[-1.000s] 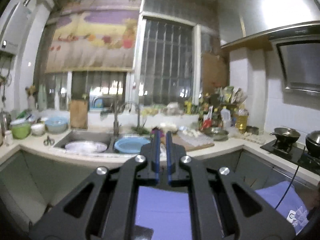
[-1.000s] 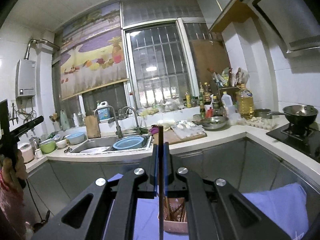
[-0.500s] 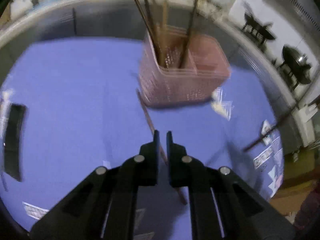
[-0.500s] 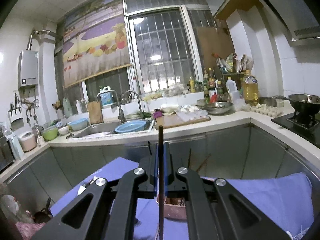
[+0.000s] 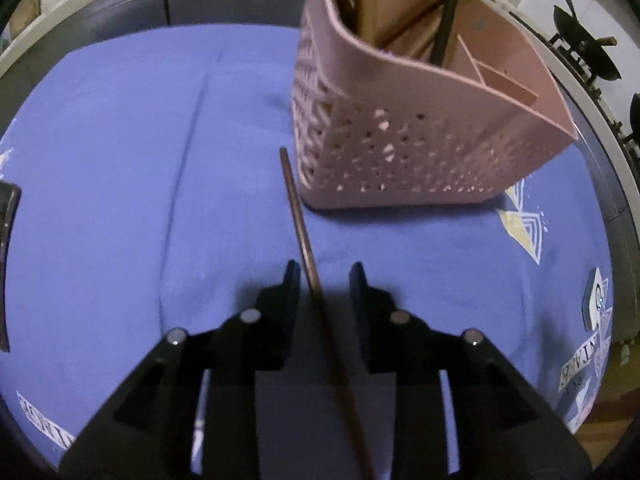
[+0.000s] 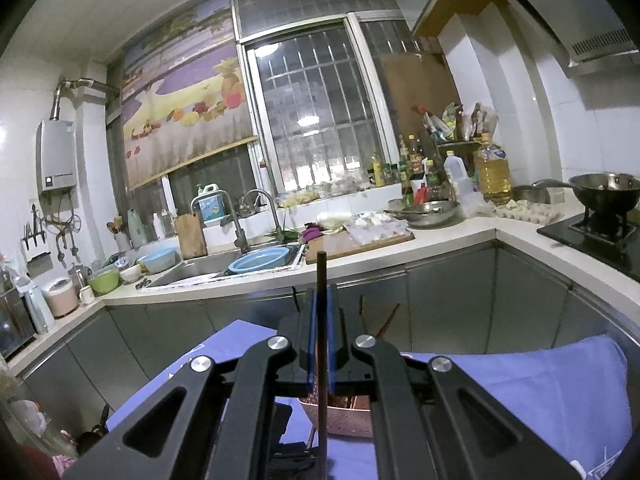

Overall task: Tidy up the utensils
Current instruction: 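Lower the open left gripper toward the chopstick lying beside the basket, then close the left gripper on the brown chopstick lying on the cloth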

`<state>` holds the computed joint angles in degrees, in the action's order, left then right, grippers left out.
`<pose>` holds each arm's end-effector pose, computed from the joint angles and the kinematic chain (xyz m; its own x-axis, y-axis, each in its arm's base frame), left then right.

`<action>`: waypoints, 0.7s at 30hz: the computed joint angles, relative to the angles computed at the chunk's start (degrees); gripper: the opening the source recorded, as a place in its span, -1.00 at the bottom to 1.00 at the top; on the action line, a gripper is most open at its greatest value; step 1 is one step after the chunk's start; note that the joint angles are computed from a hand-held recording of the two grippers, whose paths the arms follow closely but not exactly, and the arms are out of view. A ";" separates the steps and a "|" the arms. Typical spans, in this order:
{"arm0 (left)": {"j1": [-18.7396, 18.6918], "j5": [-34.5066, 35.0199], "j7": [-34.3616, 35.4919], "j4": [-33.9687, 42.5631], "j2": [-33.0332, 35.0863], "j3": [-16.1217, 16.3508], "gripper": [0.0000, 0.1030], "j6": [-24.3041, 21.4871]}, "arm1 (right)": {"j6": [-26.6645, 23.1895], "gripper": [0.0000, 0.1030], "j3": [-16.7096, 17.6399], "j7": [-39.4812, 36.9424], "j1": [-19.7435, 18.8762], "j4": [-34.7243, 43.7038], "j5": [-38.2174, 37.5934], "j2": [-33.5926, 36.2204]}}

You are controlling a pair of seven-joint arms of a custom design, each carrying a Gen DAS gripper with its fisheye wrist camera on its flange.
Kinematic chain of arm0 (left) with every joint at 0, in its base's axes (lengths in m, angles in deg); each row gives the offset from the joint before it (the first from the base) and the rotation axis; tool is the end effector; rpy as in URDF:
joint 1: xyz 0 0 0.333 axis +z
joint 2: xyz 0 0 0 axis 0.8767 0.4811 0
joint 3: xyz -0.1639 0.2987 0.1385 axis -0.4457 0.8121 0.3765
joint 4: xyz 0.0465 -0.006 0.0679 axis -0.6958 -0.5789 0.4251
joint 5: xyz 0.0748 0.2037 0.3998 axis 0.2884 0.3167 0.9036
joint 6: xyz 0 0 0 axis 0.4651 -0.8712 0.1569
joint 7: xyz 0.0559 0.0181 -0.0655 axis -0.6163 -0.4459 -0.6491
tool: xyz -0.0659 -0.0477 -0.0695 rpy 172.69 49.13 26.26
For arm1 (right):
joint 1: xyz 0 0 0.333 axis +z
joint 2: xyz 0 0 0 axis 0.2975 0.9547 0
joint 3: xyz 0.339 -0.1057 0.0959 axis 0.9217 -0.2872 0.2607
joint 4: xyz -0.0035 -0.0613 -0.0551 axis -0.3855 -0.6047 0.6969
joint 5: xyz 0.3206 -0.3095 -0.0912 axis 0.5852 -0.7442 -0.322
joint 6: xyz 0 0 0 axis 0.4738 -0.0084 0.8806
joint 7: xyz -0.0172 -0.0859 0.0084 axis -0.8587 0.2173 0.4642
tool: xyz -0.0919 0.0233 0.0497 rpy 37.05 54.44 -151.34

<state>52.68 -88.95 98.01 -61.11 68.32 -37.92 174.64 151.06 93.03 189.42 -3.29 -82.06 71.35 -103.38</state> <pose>0.5960 -0.2017 0.4632 -0.2370 -0.9556 0.1750 -0.8934 0.1436 -0.4258 0.4386 0.3053 0.6761 0.2432 -0.9460 -0.2142 -0.2582 0.1497 -0.9544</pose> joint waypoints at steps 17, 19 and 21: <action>1.43 -14.80 24.72 -9.56 -10.28 6.85 -0.88 -6.31 | -0.53 -0.91 3.67 0.65 -2.76 2.07 -1.67 2.66; 1.91 -13.59 22.28 -8.07 -9.39 6.66 -0.87 -7.42 | -0.90 -0.91 4.01 0.92 -2.89 2.70 -2.09 3.75; 1.48 -11.44 18.23 -6.45 -7.20 4.85 -0.86 -5.69 | -1.42 -0.91 4.32 1.31 -2.94 3.14 -2.73 4.32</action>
